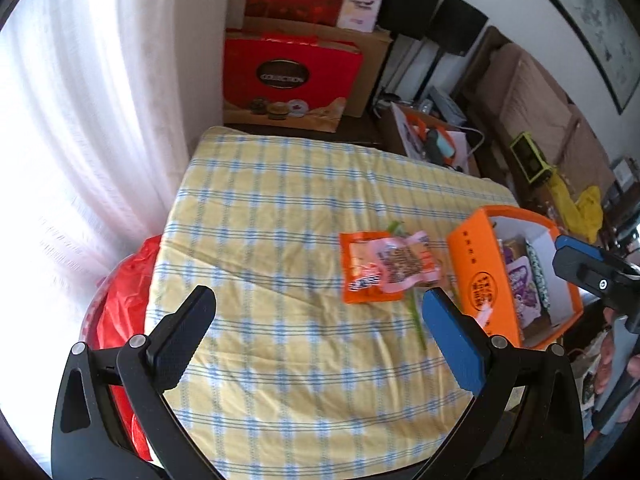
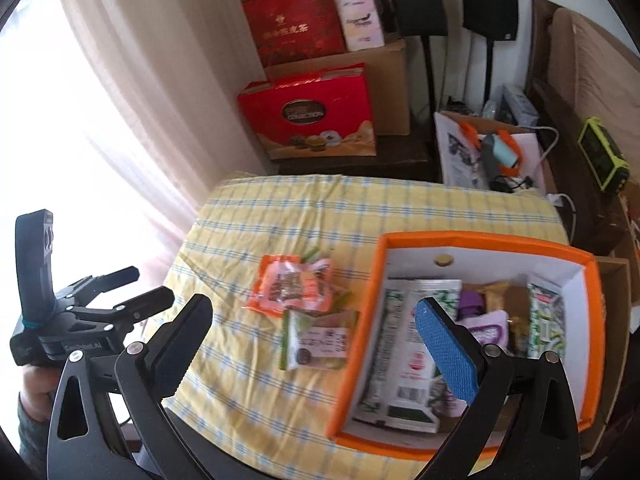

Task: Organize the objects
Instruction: 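Withdraw both tools from the box toward the remaining snacks, then grasp the pink-orange meat snack pack with the right tool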

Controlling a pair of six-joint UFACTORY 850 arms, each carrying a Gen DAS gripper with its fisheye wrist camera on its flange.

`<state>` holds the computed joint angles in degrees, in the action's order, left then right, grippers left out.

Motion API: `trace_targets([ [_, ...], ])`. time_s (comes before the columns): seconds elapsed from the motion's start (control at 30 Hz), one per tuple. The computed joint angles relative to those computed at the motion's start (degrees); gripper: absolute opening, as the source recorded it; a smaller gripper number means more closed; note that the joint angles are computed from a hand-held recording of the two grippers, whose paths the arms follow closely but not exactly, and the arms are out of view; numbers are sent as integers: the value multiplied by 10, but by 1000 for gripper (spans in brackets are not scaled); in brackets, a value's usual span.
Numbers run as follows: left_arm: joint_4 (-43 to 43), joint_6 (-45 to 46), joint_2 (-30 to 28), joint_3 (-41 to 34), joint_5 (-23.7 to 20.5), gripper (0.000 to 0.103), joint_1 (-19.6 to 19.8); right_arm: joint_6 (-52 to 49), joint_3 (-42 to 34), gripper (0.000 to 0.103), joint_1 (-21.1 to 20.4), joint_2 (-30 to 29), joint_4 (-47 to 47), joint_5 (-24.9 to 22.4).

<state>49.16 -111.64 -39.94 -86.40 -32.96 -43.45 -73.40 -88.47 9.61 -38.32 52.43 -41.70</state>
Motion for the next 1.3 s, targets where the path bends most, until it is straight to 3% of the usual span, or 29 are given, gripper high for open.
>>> trace_targets([
  [0.2,23,-52,23,49,-2,103,6,38,-18,102,28,-19,-23,-14],
  [0.77,35,-72,38,93,0,103,22,133,-49,102,82,-71,-96,46],
  [0.97,49,-104,43,119,22,103,27,173,-62,101,100,-92,-141,68],
  [1.3,80,-158,54,154,48,103,32,198,-90,102,112,-127,-170,54],
])
